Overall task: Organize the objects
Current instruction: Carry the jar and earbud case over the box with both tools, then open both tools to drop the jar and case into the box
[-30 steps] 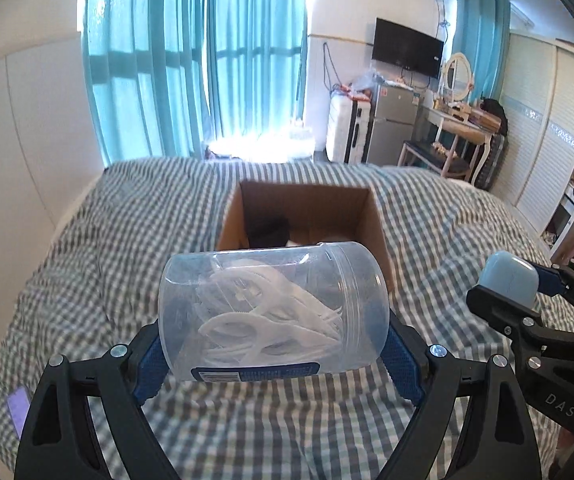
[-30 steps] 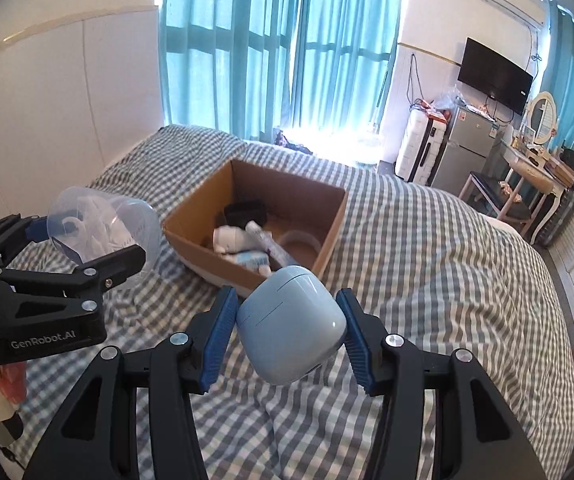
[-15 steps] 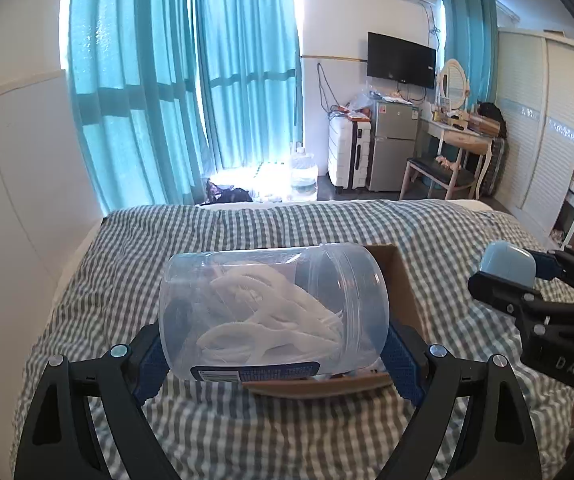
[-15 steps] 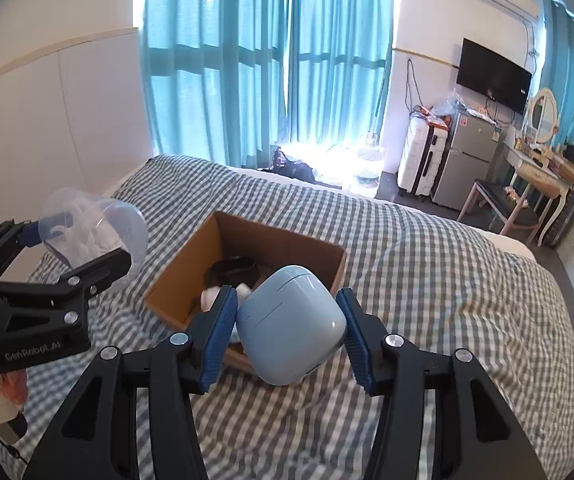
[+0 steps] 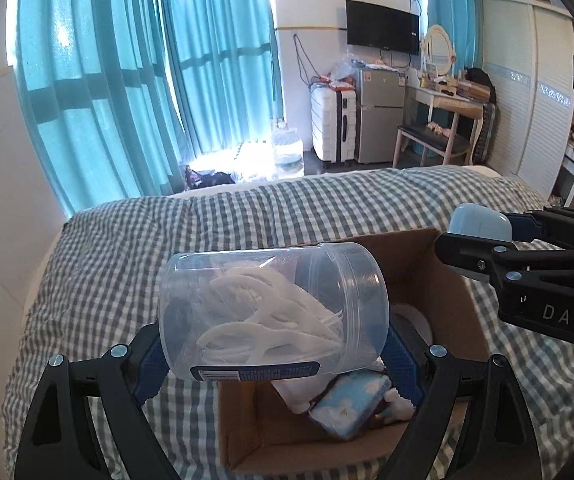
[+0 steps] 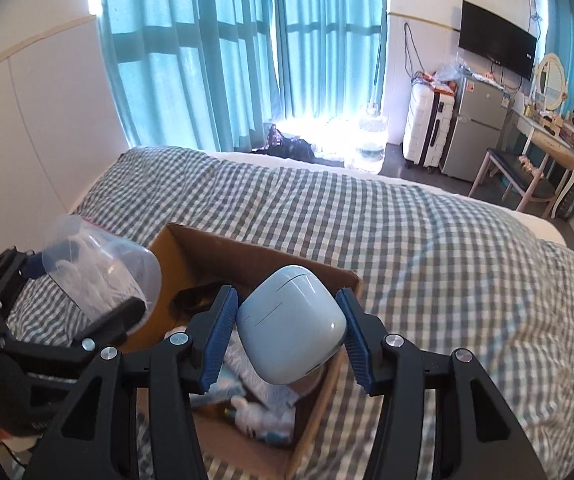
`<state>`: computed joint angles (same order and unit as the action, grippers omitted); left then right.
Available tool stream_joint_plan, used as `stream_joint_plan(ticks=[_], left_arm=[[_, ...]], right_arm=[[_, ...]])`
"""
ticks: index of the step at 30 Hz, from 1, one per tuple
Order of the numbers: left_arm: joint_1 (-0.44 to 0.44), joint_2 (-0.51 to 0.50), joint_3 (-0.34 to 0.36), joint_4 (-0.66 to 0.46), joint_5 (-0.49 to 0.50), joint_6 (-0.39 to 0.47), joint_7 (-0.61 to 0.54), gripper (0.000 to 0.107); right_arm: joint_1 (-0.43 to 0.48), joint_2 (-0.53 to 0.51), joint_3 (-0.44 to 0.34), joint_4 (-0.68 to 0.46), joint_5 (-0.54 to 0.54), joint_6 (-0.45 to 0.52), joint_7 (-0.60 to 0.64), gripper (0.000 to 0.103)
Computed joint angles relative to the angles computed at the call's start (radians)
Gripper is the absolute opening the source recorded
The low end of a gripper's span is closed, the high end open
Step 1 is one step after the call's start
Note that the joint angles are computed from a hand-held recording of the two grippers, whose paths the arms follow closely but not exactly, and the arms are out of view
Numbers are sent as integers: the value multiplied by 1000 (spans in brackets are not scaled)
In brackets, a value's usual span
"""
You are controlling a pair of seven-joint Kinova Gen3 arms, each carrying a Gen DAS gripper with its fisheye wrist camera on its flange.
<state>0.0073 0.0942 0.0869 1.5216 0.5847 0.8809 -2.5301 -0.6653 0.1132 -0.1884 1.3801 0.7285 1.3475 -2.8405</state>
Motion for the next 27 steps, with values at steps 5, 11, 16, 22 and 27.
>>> stream_joint_plan(ticks=[5, 11, 16, 22, 27], left_arm=[[16, 60, 21, -16, -23, -20, 21, 91], [9, 92, 48, 5, -9, -56, -32, 91], [7, 106, 57, 16, -5, -64, -50, 91], [5, 118, 62, 18, -14, -60, -46, 91], [-2, 118, 63, 14, -10, -23, -59, 92]], right_arm=[[56, 29, 31, 35, -42, -111, 28, 51], [76, 59, 57, 65, -76, -182, 44, 51], [87, 64, 69, 99, -97, -223, 47, 51], [101, 60, 77, 116, -114, -245, 52, 51], [108, 49, 75, 125, -123, -261, 50, 52]])
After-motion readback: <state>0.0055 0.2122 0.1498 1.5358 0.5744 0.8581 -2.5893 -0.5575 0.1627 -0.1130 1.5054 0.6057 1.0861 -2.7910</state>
